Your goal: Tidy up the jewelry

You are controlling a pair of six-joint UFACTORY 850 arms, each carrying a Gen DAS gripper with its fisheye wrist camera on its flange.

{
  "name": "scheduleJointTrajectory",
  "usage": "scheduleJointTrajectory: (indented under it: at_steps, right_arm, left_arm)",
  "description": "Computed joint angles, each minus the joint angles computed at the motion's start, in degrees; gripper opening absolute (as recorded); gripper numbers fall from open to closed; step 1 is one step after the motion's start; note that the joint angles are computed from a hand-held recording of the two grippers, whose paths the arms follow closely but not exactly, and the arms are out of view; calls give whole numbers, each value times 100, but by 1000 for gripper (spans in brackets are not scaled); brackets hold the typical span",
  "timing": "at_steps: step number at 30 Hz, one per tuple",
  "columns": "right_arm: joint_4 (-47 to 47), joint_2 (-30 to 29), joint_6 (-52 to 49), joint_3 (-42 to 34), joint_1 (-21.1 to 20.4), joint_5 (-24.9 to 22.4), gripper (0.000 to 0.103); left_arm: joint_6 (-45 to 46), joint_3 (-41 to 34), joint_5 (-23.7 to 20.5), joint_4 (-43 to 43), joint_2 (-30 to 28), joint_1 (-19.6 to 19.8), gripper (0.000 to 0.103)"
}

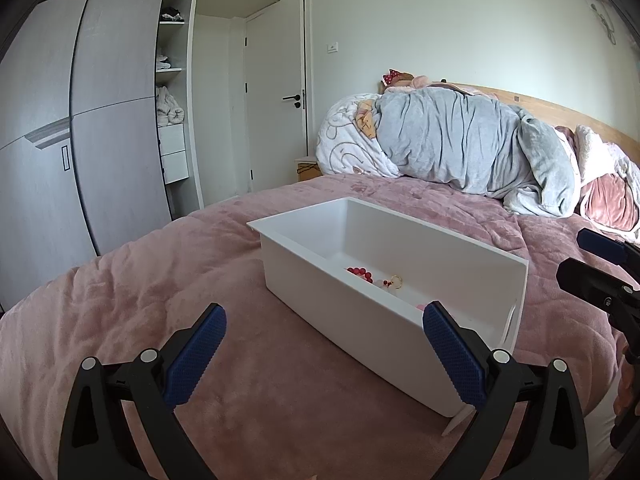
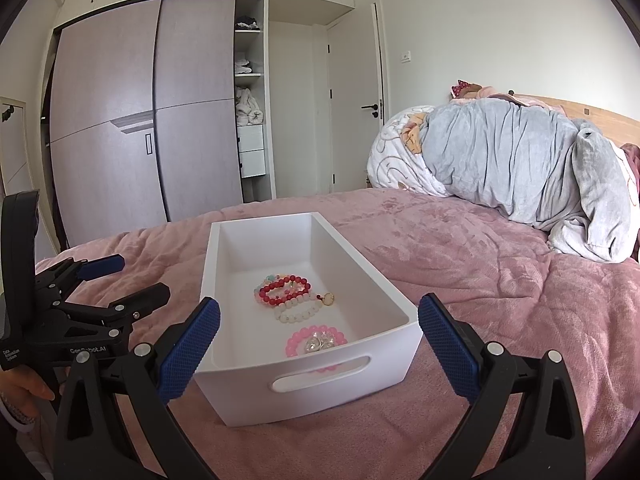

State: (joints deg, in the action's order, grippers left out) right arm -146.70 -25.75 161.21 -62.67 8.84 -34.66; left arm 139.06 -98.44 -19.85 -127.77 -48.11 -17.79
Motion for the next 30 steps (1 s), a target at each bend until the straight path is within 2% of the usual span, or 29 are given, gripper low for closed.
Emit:
scheduleJointTrajectory:
  at_steps: [5,8,12,16,23,26,30]
  right_arm:
    - [39,-17,-13,-22,0,33,98]
    - [48,-21,2,-30,-13,61,98]
    - [49,-24,-1,-34,-21,60,98]
    - [56,-23,-11,-34,-23,61,98]
    - [79,-8,-10,-28,-36,67,98]
    - [73,-7,-1,-25,-39,64,98]
    - [54,-2,11,-21,-46,76,98]
  left_arm:
    - [1147,211,-7,-1318,84,-48,99]
    - [924,245,-136,-1118,85,-30,99]
    - [1439,372,-269,-1504,140,-59,99]
    - [1228,379,-285,-1287,152,-68,99]
    - [1373,338,-201,-1480,137,-89,99]
    - [1115,229,-108,-1173,91,-78,99]
    - [1081,260,-198,-1158,106,-57,99]
